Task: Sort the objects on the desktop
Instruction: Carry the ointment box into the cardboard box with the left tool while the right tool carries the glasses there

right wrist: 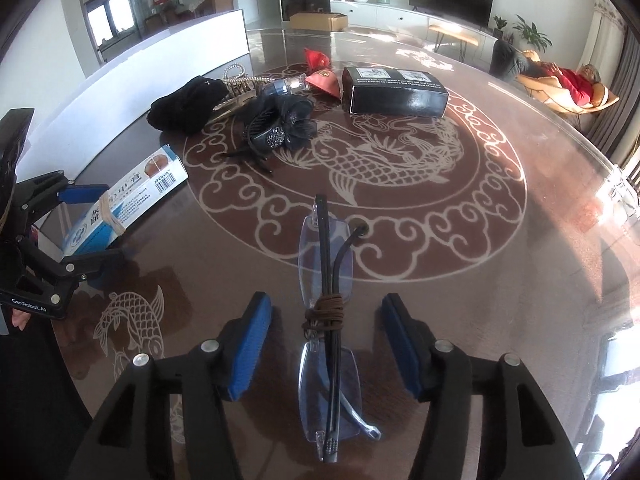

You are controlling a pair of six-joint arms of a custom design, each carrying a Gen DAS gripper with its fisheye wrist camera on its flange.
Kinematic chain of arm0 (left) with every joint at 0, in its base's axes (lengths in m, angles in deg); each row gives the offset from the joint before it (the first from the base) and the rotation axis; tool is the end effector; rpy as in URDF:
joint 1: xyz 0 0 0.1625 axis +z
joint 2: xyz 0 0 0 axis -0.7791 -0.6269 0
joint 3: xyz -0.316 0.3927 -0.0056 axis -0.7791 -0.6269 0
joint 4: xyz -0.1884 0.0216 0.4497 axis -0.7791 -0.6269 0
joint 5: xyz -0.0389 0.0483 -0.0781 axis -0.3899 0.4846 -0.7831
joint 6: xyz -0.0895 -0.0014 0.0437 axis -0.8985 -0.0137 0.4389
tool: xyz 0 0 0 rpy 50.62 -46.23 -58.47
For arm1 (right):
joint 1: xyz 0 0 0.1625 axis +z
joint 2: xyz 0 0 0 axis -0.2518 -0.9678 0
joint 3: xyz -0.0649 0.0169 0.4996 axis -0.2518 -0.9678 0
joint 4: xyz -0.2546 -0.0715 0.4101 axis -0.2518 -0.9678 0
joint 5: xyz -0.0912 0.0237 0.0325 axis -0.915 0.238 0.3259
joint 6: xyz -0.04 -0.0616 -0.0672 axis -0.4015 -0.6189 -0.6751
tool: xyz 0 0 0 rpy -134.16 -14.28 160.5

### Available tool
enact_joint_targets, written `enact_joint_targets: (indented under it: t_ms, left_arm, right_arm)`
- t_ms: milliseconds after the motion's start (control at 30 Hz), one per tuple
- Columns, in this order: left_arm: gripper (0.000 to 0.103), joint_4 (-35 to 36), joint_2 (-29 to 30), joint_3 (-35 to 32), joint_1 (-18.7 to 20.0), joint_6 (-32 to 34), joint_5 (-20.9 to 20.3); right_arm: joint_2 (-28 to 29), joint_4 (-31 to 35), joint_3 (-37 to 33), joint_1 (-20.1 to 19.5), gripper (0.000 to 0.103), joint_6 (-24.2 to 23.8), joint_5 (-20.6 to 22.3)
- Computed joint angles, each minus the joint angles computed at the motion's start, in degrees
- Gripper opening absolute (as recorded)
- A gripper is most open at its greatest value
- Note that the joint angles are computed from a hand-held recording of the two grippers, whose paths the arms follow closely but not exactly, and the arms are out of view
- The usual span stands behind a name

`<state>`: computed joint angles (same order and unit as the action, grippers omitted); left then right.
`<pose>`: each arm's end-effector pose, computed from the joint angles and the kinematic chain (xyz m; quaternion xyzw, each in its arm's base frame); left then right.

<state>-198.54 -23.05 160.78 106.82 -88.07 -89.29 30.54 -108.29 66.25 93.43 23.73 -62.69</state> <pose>-0.2705 -0.7579 -0.1216 0.2009 0.8972 -0.2008 0.3382 -0.0595 -0.8299 0.2527 0.3527 -0.8858 0.1233 0.2753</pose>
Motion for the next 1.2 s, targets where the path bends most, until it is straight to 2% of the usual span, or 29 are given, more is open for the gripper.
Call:
enact_joint_targets:
  t_ms: [33,67,100,200,267,367,500,633,700,833,967,1033,1200]
  left_arm:
    - [0.053,-0.83,0.18,-0.15,-0.2,0.05,1.04]
    - [0.043,-0.96,0.11,-0.2,-0.24,-0.03,0.87]
    - [0.043,-0.57,-0.13,-0.13,-0.21,-0.54,0.3]
    - [0.043,-5.91,-1.13,2.17,-0.46,-0.12,-1.78]
    - [0.043,-11.21,-2.25,4.28,-1.1,0.31,-1.91]
    - [0.043,-17.81,-4.43,7.23,-2.22,1.16,-1.36]
    - [0.043,-24.27,-8.85,11.06,-3.7,2.41,0.92]
    - [0.043,-26.92,-14.65,14.47,-3.99,3.89,5.18]
    - [0.043,-27.24,-17.35,15.8,-3.46,4.24,8.72]
    - [0.043,-24.86,-22.85,18.02,-0.7,1.23,12.88]
    - [0.043,-18.85,-26.22,17.95,2.96,-2.84,16.55]
    - [0.043,-15.15,-27.39,17.81,4.9,-6.42,15.91]
    - [0.044,-3.22,-28.26,15.81,9.01,-15.39,14.16]
  right_arm:
    - [0.28,0.05,-0.29,0.07,0.038,0.17,-0.75]
    - [0.45,-1.25,-0.2,0.18,0.015,-0.44,-1.2]
    - [0.44,-0.96,-0.38,0.28,0.012,-0.22,-1.58]
    - [-0.91,1.01,-0.14,0.38,0.012,2.96,-0.21]
    - [-2.43,0.37,1.2,0.38,0.012,3.46,1.94]
    - [-2.94,-0.08,1.87,0.65,0.012,3.59,1.65]
    - [-2.92,0.14,1.77,2.34,0.012,2.92,3.17]
    - [-2.48,1.44,0.83,6.12,0.012,3.31,9.24]
    - [-1.62,2.0,0.16,8.5,0.012,3.73,12.89]
    - [2.04,5.15,-2.62,13.35,0.012,6.12,18.5]
    - [7.86,8.38,-6.77,18.12,0.012,6.32,20.34]
    - [11.57,10.61,-9.84,20.11,0.012,6.83,19.24]
    - [21.07,15.88,-17.49,22.98,0.012,8.08,11.88]
